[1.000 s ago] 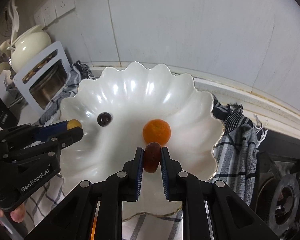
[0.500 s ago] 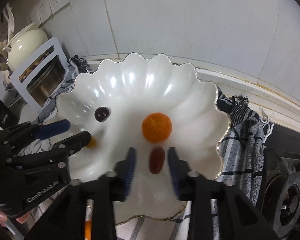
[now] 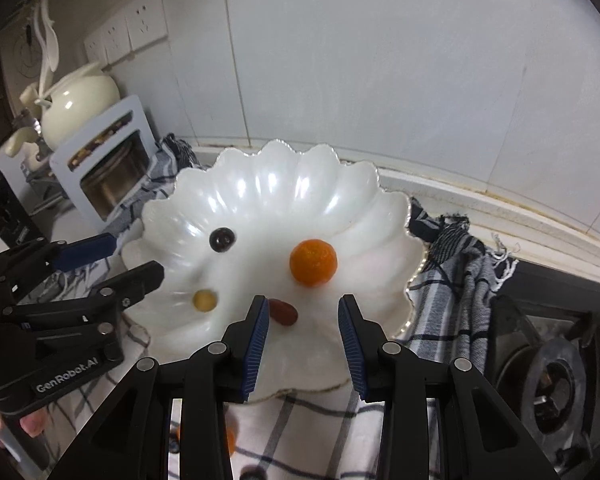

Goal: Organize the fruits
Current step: 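Withdraw both grippers from the bowl toward the remaining fruits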

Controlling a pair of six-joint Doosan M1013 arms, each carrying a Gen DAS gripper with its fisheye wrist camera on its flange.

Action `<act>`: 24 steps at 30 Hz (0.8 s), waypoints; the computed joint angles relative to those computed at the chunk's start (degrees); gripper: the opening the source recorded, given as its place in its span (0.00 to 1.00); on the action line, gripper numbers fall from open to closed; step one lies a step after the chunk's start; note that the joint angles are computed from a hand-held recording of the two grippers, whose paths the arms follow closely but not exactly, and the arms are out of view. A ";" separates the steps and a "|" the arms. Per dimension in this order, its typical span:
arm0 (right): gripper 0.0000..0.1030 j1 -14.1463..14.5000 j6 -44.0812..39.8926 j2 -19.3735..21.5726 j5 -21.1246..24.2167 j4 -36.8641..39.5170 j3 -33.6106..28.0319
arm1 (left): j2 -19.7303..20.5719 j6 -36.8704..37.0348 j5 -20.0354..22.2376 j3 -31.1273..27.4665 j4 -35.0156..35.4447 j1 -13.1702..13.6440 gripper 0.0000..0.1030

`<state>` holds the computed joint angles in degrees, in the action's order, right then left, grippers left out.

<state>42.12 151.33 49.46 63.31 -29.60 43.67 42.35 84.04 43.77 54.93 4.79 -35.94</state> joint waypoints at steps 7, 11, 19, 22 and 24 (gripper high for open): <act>0.36 1.83 4.26 -2.55 -0.24 -4.80 3.06 | -4.91 -1.44 -5.96 6.74 0.95 -0.23 0.60; 0.36 2.95 6.38 -4.02 -0.68 -7.65 4.90 | -7.58 -1.93 -9.27 10.46 2.42 -0.69 0.60; 0.36 5.52 10.11 -6.74 -0.93 -13.18 8.42 | -12.43 -2.70 -14.55 16.86 4.09 -1.25 0.60; 0.36 6.39 11.14 -7.66 -1.34 -14.71 9.69 | -14.00 -2.70 -16.39 19.09 3.82 -1.36 0.60; 0.36 6.75 11.13 -7.98 -1.42 -15.11 10.16 | -14.94 -4.13 -17.53 20.50 5.41 -1.63 0.60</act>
<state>48.87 162.46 41.48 61.88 -44.70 53.82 27.41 79.90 26.24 75.44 10.20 -37.57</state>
